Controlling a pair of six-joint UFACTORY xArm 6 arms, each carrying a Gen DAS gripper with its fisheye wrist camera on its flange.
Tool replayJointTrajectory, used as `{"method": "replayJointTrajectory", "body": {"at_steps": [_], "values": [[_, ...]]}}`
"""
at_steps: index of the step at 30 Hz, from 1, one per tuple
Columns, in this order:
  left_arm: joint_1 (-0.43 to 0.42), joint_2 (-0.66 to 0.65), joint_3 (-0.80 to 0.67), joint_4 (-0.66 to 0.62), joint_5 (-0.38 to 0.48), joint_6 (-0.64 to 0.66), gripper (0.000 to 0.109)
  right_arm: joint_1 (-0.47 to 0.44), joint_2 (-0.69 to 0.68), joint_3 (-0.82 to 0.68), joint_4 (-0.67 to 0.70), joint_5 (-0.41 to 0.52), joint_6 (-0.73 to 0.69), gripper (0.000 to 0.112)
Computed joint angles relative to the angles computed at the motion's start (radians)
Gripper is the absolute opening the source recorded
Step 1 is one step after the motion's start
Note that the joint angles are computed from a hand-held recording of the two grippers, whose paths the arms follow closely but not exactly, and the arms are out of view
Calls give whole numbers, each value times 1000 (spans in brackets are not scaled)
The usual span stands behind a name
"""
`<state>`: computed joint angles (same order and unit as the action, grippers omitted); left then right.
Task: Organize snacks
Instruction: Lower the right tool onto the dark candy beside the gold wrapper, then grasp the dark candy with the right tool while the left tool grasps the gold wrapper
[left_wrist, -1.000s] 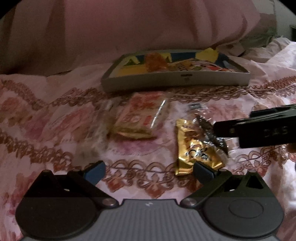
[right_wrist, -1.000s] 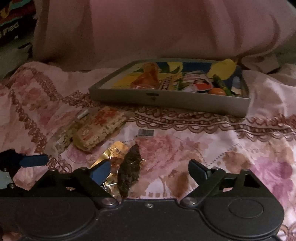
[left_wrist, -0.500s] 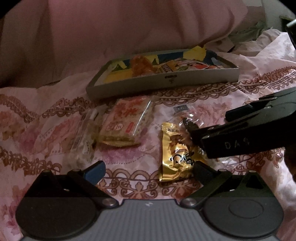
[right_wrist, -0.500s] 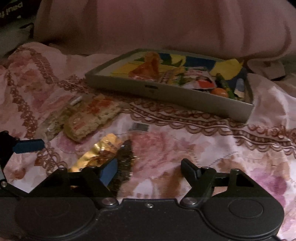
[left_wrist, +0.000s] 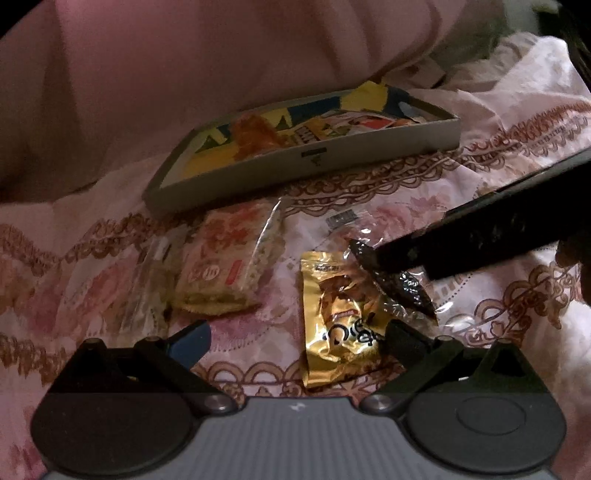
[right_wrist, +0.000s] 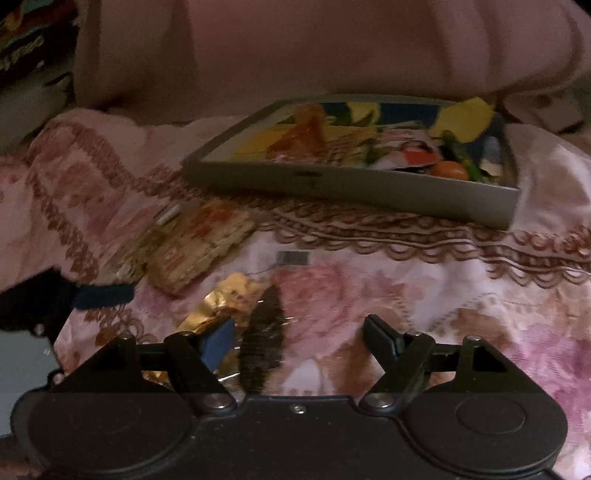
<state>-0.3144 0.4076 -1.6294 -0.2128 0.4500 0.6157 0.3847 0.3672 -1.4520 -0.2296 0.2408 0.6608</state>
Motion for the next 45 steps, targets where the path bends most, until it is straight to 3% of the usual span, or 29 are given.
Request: {"method": "replayJointTrajectory", "body": {"at_steps": [2, 5, 11, 14, 19, 23, 27, 31, 34, 36, 39, 45], "values": [[-5, 3, 2, 8, -15, 12, 102, 11, 15, -20, 11, 8, -38, 79], [-10, 2, 9, 1, -27, 13, 102, 20, 31, -59, -98, 79, -1, 75], [-15, 4, 9, -7, -17, 15, 100, 14, 12, -59, -100, 147, -19, 74], [-11, 5, -1, -34, 2, 41, 98, 6, 6, -70, -176, 219, 47, 64], [-2, 10, -19, -65, 22, 69, 92, -21, -16, -30, -100, 173, 59, 61], [-8, 11, -25, -89, 18, 107, 82, -8, -7, -47, -168, 202, 75, 61], [-20, 22, -51, -98, 69, 144, 75, -4, 1, -59, -187, 215, 73, 61], [-22, 61, -121, -60, 147, 68, 73, -10, -5, -49, -207, 201, 139, 54], [2, 110, -225, -109, 272, -3, 65, -10, -6, -49, -259, 206, 200, 49], [8, 112, -232, -121, 287, -5, 58, -7, -5, -49, -290, 209, 231, 49], [6, 99, -215, -105, 278, -5, 56, -1, -2, -55, -317, 218, 242, 49], [9, 76, -202, -68, 289, -55, 53, 3, -18, -32, -251, 200, 220, 49]]}}
